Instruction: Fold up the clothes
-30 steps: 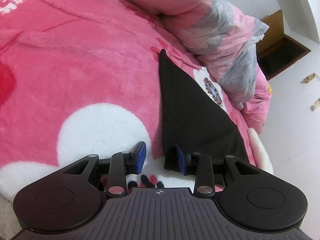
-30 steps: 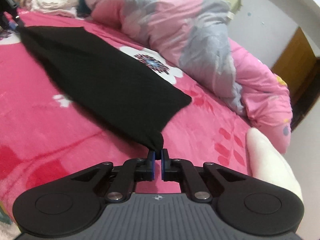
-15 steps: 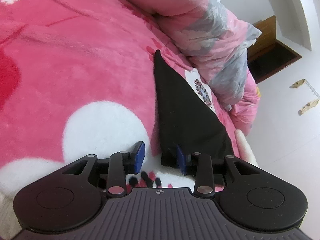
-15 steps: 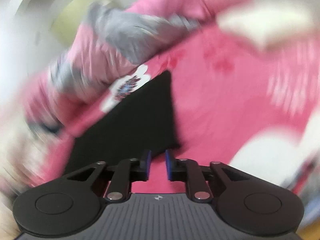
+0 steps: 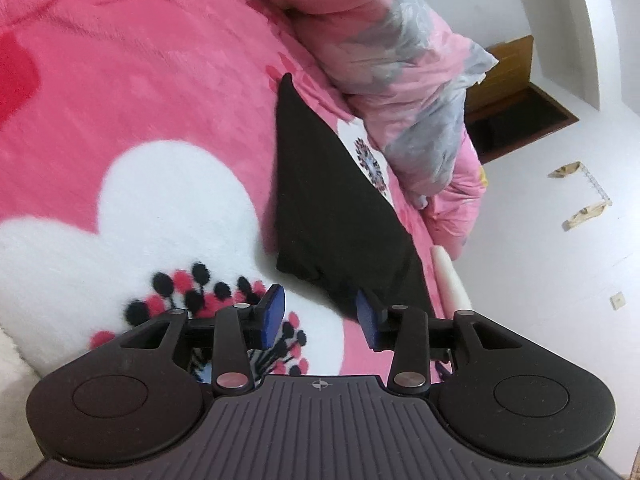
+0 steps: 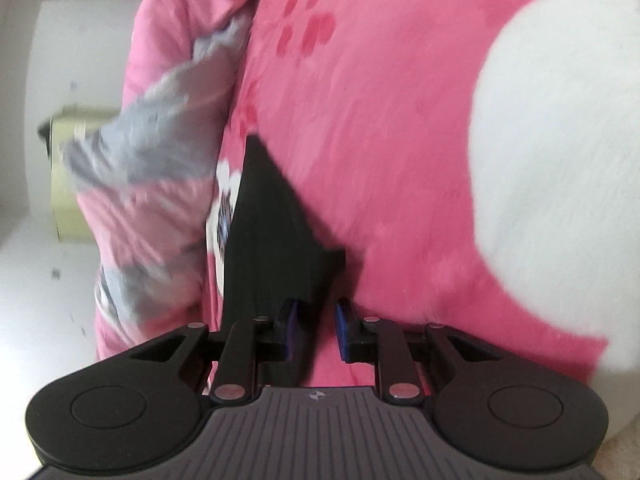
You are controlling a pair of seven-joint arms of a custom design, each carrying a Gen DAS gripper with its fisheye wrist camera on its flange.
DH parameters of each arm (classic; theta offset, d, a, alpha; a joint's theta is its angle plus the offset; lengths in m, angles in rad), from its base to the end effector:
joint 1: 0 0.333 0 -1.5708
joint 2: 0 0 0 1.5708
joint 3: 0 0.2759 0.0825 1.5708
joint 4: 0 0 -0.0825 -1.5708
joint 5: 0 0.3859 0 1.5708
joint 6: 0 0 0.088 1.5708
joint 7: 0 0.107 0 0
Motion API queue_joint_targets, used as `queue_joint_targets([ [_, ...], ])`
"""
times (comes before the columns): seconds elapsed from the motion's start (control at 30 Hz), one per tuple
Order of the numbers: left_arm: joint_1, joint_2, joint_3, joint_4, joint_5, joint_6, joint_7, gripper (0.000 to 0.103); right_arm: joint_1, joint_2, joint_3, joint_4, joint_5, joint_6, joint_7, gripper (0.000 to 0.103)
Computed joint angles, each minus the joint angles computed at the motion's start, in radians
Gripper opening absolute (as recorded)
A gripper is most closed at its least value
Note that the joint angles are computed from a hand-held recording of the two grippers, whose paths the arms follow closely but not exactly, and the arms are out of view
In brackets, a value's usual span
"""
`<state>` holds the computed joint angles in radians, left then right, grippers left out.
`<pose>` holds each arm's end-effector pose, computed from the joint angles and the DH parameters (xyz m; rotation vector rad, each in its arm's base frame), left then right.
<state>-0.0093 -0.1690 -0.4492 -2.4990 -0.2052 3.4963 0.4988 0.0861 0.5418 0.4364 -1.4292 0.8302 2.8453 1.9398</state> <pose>0.4610 -0.2061 0.4432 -2.4157 0.9655 -1.6865 0.6799 0.2669 0.4547 -0.8690 1.8982 0.5060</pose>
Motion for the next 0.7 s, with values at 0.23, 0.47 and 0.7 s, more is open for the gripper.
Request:
queue_joint_targets([
  [0.23,-0.006,0.045,-0.02,0.031,-0.14,0.031,0.049,0.04,-0.019,0.044,0.065,0.006,0.008,0.144,-0.013,0.002],
  [0.47,-0.078,0.059,0.026,0.042,-0.262,0.057,0.092,0.04,-0.145,0.029,0.22,-0.076,0.023,0.261,-0.066,0.001],
  [0.7,0.016,0.002,-0.128,0.057,-0.572,0.012,0.382,0.04,-0.286,0.061,0.382,-0.097,0.012,0.214,-0.102,0.003],
])
